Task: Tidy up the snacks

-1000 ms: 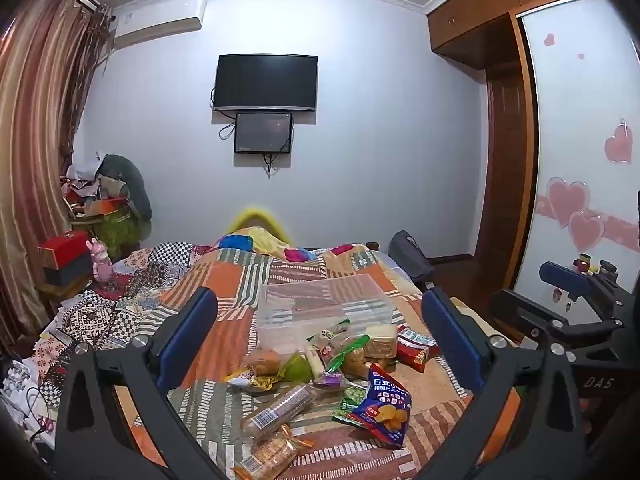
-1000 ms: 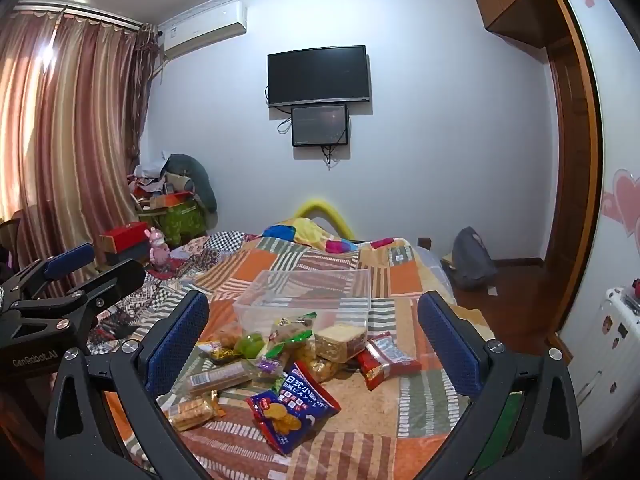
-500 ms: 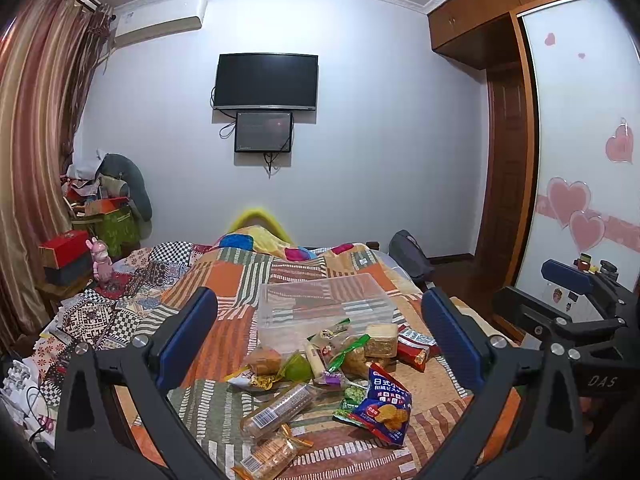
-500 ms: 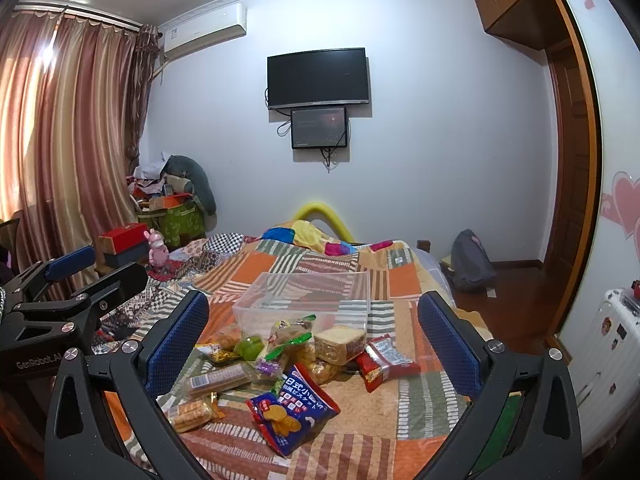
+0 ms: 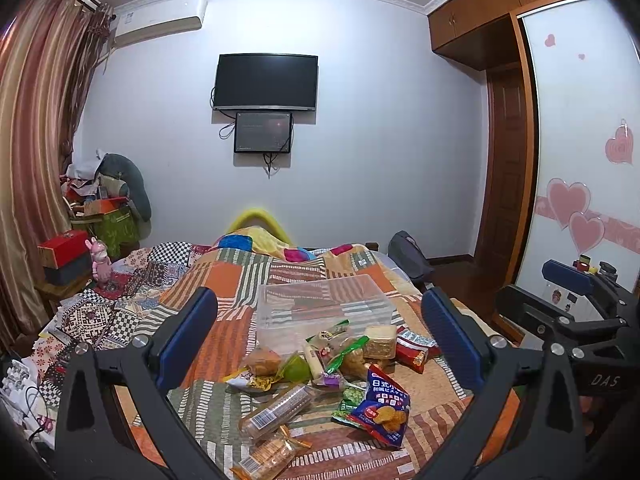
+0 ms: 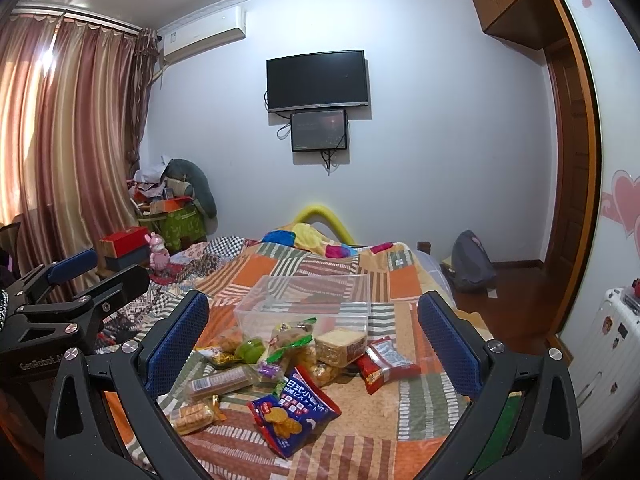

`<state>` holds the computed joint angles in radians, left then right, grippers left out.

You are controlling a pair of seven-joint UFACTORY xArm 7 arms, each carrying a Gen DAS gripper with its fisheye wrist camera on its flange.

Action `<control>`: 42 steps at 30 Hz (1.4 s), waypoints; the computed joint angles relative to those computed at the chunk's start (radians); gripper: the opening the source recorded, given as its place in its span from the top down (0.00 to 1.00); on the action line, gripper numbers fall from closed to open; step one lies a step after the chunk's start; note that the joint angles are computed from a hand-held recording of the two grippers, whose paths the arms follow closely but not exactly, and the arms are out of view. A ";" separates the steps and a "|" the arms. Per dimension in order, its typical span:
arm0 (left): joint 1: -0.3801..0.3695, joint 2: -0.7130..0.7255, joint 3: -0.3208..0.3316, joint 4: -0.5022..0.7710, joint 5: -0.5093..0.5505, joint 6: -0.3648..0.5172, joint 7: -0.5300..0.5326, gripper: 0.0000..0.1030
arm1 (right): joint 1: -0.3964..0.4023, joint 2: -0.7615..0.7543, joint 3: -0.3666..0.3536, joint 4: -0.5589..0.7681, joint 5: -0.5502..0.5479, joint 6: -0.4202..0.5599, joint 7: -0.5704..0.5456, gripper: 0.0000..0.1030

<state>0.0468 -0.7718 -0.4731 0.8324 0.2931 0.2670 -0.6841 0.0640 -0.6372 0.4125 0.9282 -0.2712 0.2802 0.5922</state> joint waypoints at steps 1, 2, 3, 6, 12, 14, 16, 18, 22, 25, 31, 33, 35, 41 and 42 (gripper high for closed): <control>-0.007 0.005 0.004 0.002 -0.002 0.000 0.003 0.00 | -0.001 0.000 0.001 0.000 -0.001 0.000 0.001 0.00; -0.011 0.009 0.006 0.004 -0.004 0.002 0.005 0.00 | 0.000 0.000 0.000 0.000 -0.001 0.000 0.001 0.00; -0.011 0.010 0.006 0.005 -0.003 0.002 0.005 0.00 | 0.001 0.000 -0.001 0.001 0.000 0.000 0.000 0.00; -0.007 0.009 0.005 0.004 -0.001 0.000 0.003 0.00 | 0.003 -0.001 -0.003 -0.001 0.001 -0.002 0.000 0.00; -0.006 0.010 0.006 0.003 0.001 -0.003 0.001 0.00 | 0.004 0.000 -0.003 0.003 0.002 0.003 -0.002 0.00; -0.007 0.009 0.008 0.002 0.001 -0.003 0.002 0.00 | 0.004 0.000 -0.002 0.003 0.002 0.001 -0.001 0.00; -0.007 0.009 0.008 0.002 0.001 -0.003 0.002 0.00 | 0.003 0.000 -0.001 0.003 0.001 0.003 0.000 0.00; -0.007 0.010 0.008 0.002 0.000 -0.004 0.002 0.00 | 0.003 0.001 0.000 0.005 0.002 0.004 0.002 0.00; -0.008 0.010 0.009 0.002 0.000 -0.003 0.003 0.00 | 0.002 0.000 0.000 0.006 0.000 0.004 0.002 0.00; -0.010 0.013 0.010 0.000 0.000 -0.007 0.006 0.00 | 0.005 0.000 -0.003 0.005 0.001 0.003 0.002 0.00; -0.010 0.010 0.008 -0.008 0.000 -0.018 0.008 0.00 | 0.007 0.001 -0.005 0.005 0.003 0.002 0.001 0.00; -0.012 0.010 0.010 -0.008 -0.001 -0.019 0.012 0.00 | 0.009 0.001 -0.005 0.004 0.004 0.002 0.000 0.00; -0.016 0.012 0.013 -0.004 -0.002 -0.015 0.017 0.00 | 0.014 0.003 -0.009 0.003 0.008 0.002 -0.002 0.00; -0.022 0.018 0.015 -0.002 -0.006 -0.011 0.025 0.01 | 0.024 0.009 -0.014 -0.001 0.013 -0.004 -0.010 0.00; -0.022 0.019 0.017 -0.003 -0.007 -0.011 0.025 0.04 | 0.026 0.011 -0.016 -0.001 0.015 -0.005 -0.013 0.00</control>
<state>0.0243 -0.7526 -0.4563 0.8298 0.2864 0.2557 -0.6593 0.0902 -0.6260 0.3963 0.9275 -0.2566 0.2748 0.5793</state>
